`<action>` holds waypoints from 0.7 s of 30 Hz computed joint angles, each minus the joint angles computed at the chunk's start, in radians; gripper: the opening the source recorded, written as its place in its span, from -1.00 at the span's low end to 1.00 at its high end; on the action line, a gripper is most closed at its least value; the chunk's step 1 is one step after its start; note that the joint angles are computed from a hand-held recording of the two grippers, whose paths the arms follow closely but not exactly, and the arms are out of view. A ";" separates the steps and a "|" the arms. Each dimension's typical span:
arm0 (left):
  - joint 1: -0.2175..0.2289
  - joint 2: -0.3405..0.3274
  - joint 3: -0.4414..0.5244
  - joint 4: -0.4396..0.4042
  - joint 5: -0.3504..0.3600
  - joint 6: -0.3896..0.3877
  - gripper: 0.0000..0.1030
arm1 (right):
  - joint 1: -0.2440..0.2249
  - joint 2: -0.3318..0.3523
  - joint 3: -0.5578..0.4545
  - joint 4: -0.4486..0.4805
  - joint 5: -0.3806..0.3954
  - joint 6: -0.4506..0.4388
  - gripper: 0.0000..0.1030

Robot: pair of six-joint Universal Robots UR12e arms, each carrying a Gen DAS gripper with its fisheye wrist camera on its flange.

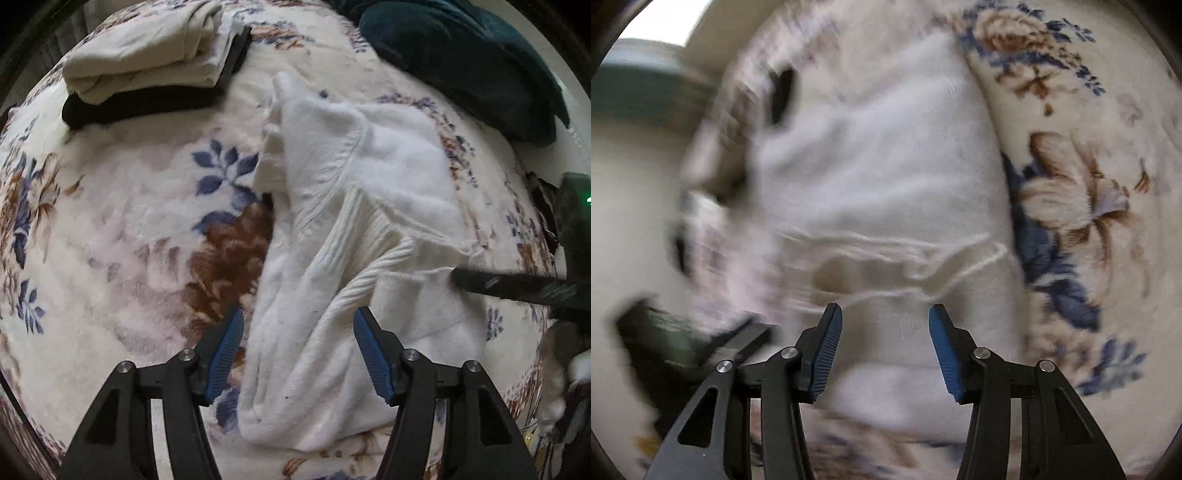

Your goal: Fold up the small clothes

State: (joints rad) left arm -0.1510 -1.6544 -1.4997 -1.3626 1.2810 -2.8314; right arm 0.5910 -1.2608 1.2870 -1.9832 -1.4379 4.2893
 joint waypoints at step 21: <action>-0.045 0.019 -0.033 0.079 0.048 0.047 0.15 | -0.012 -0.100 0.172 -0.287 0.057 0.199 -0.05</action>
State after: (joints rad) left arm -0.1959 -1.6358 -1.5324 -1.2833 1.3292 -2.7846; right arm 0.5788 -1.3609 1.4587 -2.2698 -1.3807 4.4879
